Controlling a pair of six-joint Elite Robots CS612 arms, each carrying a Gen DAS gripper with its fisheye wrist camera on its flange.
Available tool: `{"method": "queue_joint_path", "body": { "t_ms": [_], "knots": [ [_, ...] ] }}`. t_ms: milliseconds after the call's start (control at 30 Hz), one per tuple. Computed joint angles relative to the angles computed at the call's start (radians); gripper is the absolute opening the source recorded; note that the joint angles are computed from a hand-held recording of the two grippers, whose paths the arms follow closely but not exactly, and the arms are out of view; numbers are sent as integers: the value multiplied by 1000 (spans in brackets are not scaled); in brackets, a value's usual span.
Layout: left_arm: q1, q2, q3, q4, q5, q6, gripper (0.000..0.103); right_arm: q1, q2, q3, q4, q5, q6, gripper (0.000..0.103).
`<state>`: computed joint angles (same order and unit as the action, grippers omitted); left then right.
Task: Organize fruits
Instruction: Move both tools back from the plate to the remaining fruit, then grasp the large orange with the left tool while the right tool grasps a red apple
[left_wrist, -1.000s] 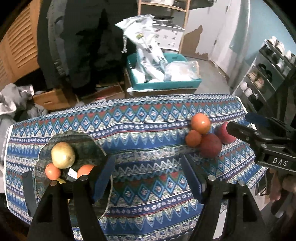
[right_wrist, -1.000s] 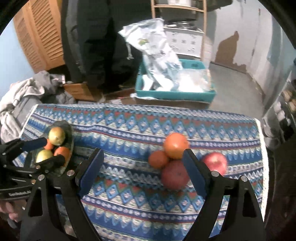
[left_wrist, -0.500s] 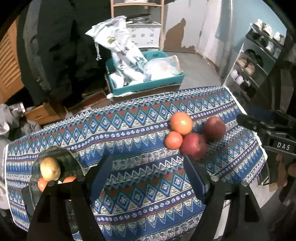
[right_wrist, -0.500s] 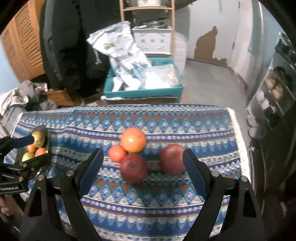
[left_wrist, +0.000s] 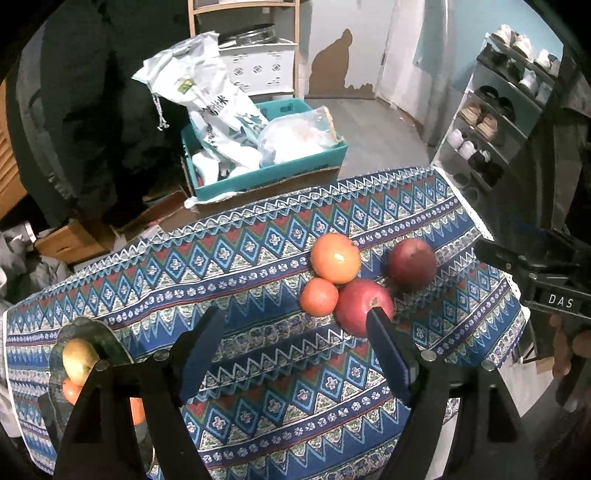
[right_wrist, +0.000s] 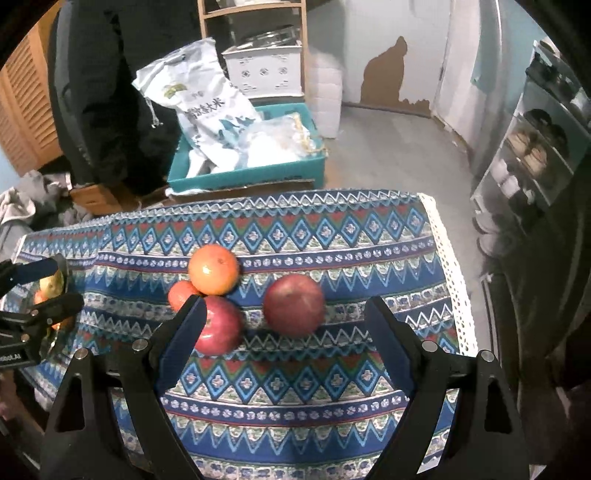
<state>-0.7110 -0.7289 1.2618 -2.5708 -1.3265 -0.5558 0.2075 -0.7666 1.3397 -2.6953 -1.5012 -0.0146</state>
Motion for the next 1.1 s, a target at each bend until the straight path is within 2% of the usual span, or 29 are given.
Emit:
{"method": "queue_joint_path", "body": {
  "t_ms": [267,733,833,967,1100],
  "knots": [
    [15,51,-73,44,-44,-6,80,-4,38,-46,69,-1,-26,86],
    [33,129,-164,115,-126,-11,80,6,142,-167,238,-21,-105,86],
    [39,141,-178,130,-148,-19,80,7,162,-187,258,-27,-101,86],
    [47,154,-191,131,-173,-37,80,2,178,-202,253,1,-80,86],
    [52,173,-218,136,-191,-43,80,3,195,-220,258,-15,-64,86]
  ]
}}
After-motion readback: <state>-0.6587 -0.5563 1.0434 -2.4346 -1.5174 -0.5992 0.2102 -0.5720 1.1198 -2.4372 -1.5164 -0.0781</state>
